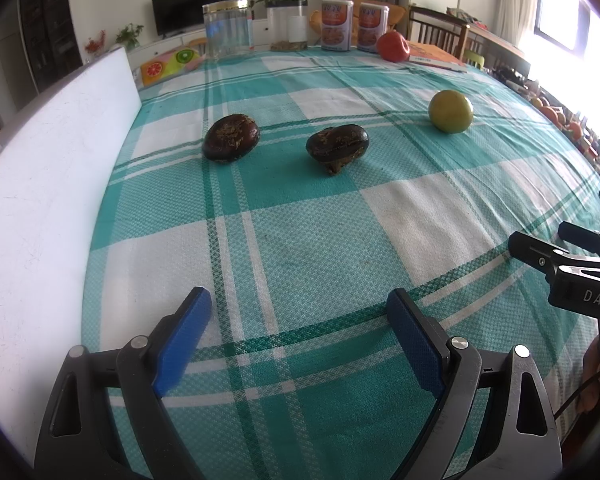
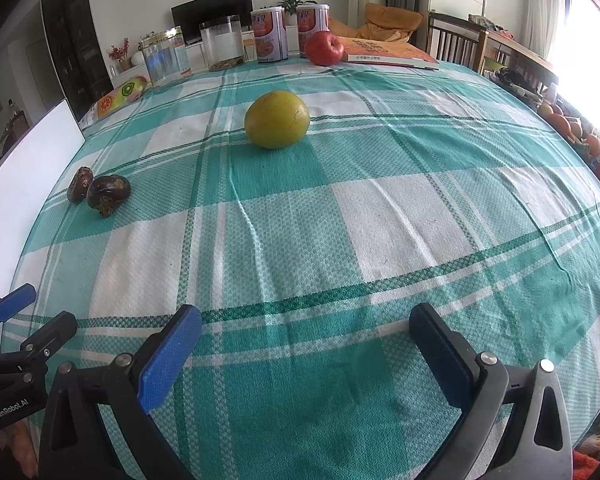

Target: Organize fruits

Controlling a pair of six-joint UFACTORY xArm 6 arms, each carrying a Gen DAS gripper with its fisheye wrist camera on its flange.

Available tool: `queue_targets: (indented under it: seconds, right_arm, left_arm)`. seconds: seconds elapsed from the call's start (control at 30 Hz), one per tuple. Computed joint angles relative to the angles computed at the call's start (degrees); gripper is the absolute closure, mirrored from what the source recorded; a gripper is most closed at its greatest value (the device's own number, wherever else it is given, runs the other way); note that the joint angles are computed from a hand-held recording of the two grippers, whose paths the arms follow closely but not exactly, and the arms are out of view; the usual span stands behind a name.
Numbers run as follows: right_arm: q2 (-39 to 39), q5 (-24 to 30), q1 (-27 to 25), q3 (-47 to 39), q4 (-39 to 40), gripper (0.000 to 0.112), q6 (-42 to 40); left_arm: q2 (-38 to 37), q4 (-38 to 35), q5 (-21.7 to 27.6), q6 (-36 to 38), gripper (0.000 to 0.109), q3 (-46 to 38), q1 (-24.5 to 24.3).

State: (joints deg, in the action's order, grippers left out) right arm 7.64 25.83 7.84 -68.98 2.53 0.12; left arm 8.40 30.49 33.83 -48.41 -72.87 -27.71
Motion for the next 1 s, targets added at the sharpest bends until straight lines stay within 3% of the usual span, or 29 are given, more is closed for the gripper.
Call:
queue_targets:
  seconds: [0.07, 0.2, 0.47, 0.6, 0.63, 0.67, 0.7, 0.83, 1.0]
  right_arm:
    - [-0.02, -0.03, 0.0, 0.02, 0.09, 0.009, -0.05]
    - [0.11, -0.05, 0.02, -0.11, 0.2, 0.009, -0.1]
    - [0.04, -0.05, 0.0, -0.04, 0.33, 0.009, -0.22]
    - [0.04, -0.03, 0.02, -0.05, 0.23, 0.009, -0.13]
    - [0.04, -0.03, 0.02, -0.05, 0.23, 0.009, -0.13]
    - [0.05, 0.0, 0.03, -0.06, 0.15, 0.009, -0.08]
    - [0.0, -0.01, 0.02, -0.02, 0.21, 0.009, -0.12]
    - [0.01, -0.05, 0.02, -0.01, 0.33, 0.009, -0.18]
    - [-0.01, -0.37, -0.08, -0.02, 2.52, 0.009, -1.65]
  left_arm:
    - [0.14, -1.31, 0.03, 0.87, 0.018, -0.26, 0.17]
    - [2.44, -17.95, -4.37, 12.08, 0.018, -3.44, 2.1]
    - [15.98, -10.4, 3.41, 11.8, 0.02, -23.18, 1.77]
    - [19.87, -13.63, 3.6, 14.02, 0.023, -28.02, 2.14]
    - [20.71, -13.43, 4.23, 14.29, 0.029, -29.11, 2.03]
    - [21.65, -12.78, 5.84, 14.15, 0.05, -30.6, 1.88]
    - [22.09, -10.68, 6.69, 12.99, 0.061, -31.44, 1.69]
    - [20.49, -14.03, 4.05, 14.1, 0.063, -29.06, 2.09]
    - [12.79, -16.82, 0.08, 14.28, 0.063, -19.42, 1.31]
